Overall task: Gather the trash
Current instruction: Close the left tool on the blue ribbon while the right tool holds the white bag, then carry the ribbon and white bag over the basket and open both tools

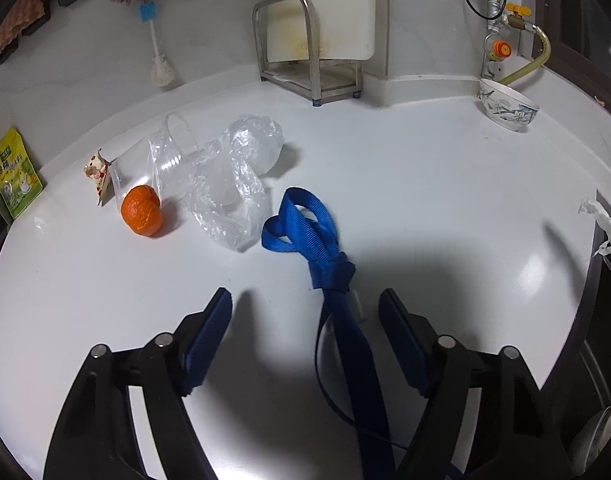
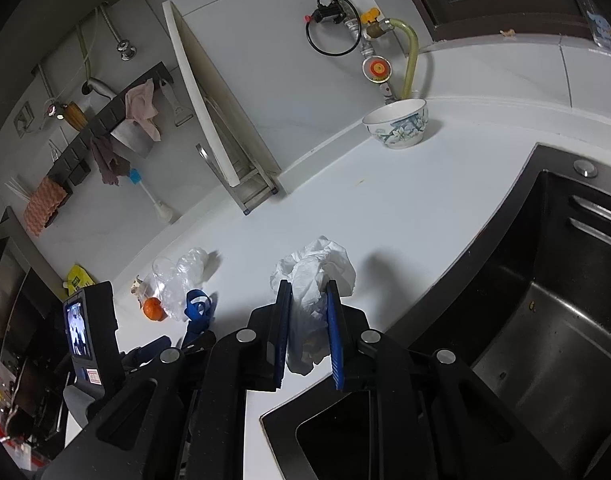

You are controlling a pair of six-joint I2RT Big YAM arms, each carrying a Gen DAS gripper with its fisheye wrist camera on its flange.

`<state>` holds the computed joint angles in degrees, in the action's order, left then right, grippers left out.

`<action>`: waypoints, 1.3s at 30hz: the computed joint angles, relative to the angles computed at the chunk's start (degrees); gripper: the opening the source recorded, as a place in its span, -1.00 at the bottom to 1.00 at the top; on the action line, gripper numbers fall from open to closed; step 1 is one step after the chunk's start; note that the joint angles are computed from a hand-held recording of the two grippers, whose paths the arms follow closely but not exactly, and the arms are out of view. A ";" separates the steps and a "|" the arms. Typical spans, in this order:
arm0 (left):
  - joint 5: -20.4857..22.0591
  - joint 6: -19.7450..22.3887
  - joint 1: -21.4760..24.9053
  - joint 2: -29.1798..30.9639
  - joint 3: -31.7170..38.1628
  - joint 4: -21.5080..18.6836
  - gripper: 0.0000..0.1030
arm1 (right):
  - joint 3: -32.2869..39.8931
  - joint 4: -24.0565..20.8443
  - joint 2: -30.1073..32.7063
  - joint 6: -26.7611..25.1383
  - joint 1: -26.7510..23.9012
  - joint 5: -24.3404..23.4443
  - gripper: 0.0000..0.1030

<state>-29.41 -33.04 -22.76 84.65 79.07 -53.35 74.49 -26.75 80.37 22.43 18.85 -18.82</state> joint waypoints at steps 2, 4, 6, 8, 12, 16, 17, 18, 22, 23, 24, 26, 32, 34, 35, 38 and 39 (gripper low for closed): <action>0.59 -0.29 0.04 -0.05 -0.04 0.53 0.15 | -0.25 0.57 -0.19 0.79 -0.31 -0.52 -0.67; 1.01 -0.41 0.03 0.04 0.18 0.62 -0.14 | -0.40 1.02 -0.24 1.43 -0.55 -1.02 -0.67; 1.19 -0.13 -0.09 0.53 0.99 -0.03 -0.48 | -0.40 1.04 -0.23 1.65 -0.60 -0.90 -0.67; 1.37 -0.22 -0.12 0.70 1.35 -0.60 -0.61 | -0.54 1.37 -0.29 1.84 -0.64 -1.21 -0.67; 1.09 -1.06 -0.27 -0.39 0.94 -0.70 -0.61 | -0.78 1.97 -0.52 2.02 -0.77 -1.35 -0.67; 0.14 0.09 -0.96 -2.30 0.63 -0.72 -0.61 | -1.06 2.44 -0.77 2.28 -0.86 -1.29 -0.67; -0.21 0.50 -1.14 -2.83 0.56 -0.79 -0.61 | -1.13 2.58 -0.83 2.41 -0.85 -1.34 -0.67; -0.66 0.87 -1.34 -3.40 0.47 -0.91 -0.61 | -1.23 2.72 -0.90 2.48 -0.87 -1.37 -0.67; -1.33 1.37 -1.75 -6.26 -0.30 -1.66 -0.61 | -1.42 3.16 -1.14 2.27 -0.66 -1.43 -0.67; -1.52 1.53 -1.91 -7.11 -0.61 -1.89 -0.61 | -1.44 3.19 -1.17 2.08 -0.54 -1.40 -0.67; -1.72 1.82 -2.12 -8.03 -0.97 -2.09 -0.61 | -1.48 3.26 -1.22 1.98 -0.44 -1.31 -0.67; -2.23 2.28 -2.51 -9.72 -1.72 -2.36 -0.61 | -1.49 3.43 -1.30 1.84 -0.29 -1.29 -0.67; -3.85 3.00 -4.28 -15.43 -4.64 -4.04 -0.61 | -1.68 3.96 -1.64 1.67 0.18 -1.14 -0.67; -5.58 3.66 -5.24 -17.39 -5.87 -4.56 -0.61 | -1.92 4.37 -1.90 1.83 0.52 -1.63 -0.67; -6.36 3.80 -5.80 -18.42 -6.58 -4.94 -0.61 | -1.97 4.38 -2.00 1.63 0.76 -1.55 -0.67; -7.02 3.23 -7.11 -21.06 -8.47 -6.34 -0.61 | -2.16 4.00 -2.46 -0.06 2.32 -0.38 -0.67; -6.87 2.69 -7.60 -22.14 -9.26 -6.96 -0.61 | -2.43 3.93 -2.74 -0.49 2.93 -0.08 -0.67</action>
<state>-36.28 -30.35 -30.36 62.51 69.81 -60.31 72.07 -22.82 77.64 21.94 21.78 -18.90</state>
